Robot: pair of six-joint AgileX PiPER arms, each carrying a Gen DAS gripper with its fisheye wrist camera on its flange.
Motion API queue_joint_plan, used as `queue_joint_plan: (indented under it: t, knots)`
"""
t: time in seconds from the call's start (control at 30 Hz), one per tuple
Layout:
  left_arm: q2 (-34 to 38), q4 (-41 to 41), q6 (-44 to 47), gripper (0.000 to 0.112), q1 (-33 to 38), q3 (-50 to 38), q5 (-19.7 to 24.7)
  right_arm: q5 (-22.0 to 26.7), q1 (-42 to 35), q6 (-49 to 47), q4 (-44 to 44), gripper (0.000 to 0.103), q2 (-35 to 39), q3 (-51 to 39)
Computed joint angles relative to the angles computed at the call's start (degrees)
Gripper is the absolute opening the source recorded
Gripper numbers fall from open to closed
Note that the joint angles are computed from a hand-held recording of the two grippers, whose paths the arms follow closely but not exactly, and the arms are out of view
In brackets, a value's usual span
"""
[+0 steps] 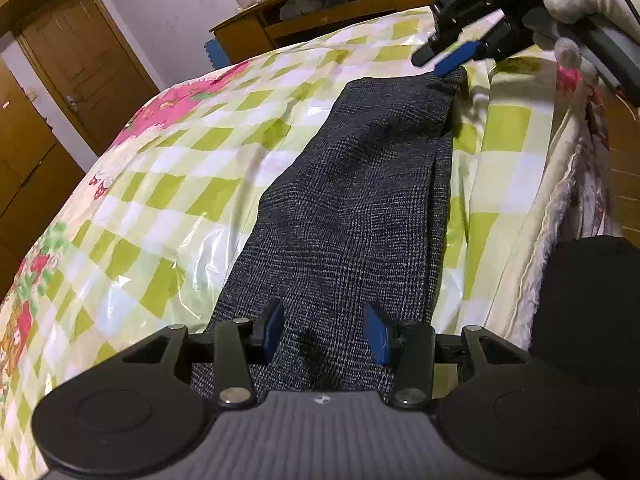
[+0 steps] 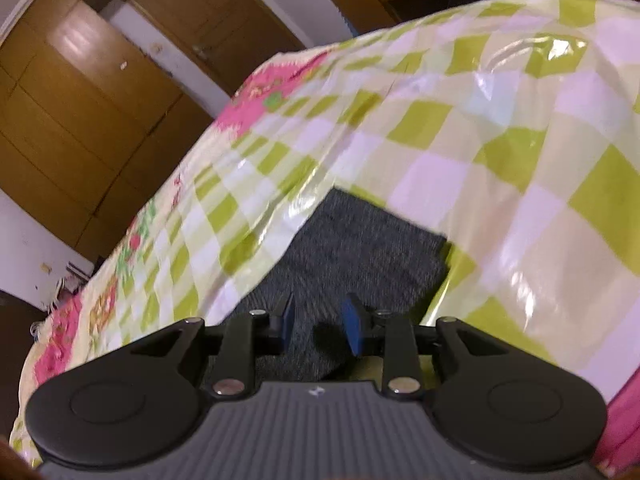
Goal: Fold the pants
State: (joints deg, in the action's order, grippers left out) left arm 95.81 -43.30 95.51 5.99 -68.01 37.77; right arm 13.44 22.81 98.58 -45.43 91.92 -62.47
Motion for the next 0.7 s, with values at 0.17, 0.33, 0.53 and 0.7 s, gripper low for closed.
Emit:
queue_joint_plan:
  t: [0.17, 0.33, 0.53, 0.7]
  knots:
    - [0.38, -0.32, 0.23, 0.058, -0.69, -0.46, -0.19, 0.19, -0.84, 4.88, -4.01, 0.029, -0.7, 0.82]
    - [1.09, -1.5, 0.01, 0.058, -1.52, -1.6, 0.58, 9.04, -0.88, -14.98, 12.81, 0.029, -1.9, -2.1]
    - [0.89, -2.37, -0.44, 0.058, -2.67, -1.41, 0.93, 8.23, -3.94, -28.51, 28.61, 0.032, -0.35, -2.49]
    - [1.0, -2.23, -1.02, 0.058, -2.91, -1.76, 1.37, 5.6, -4.12, -28.79, 30.05, 0.039, 0.44, -2.77]
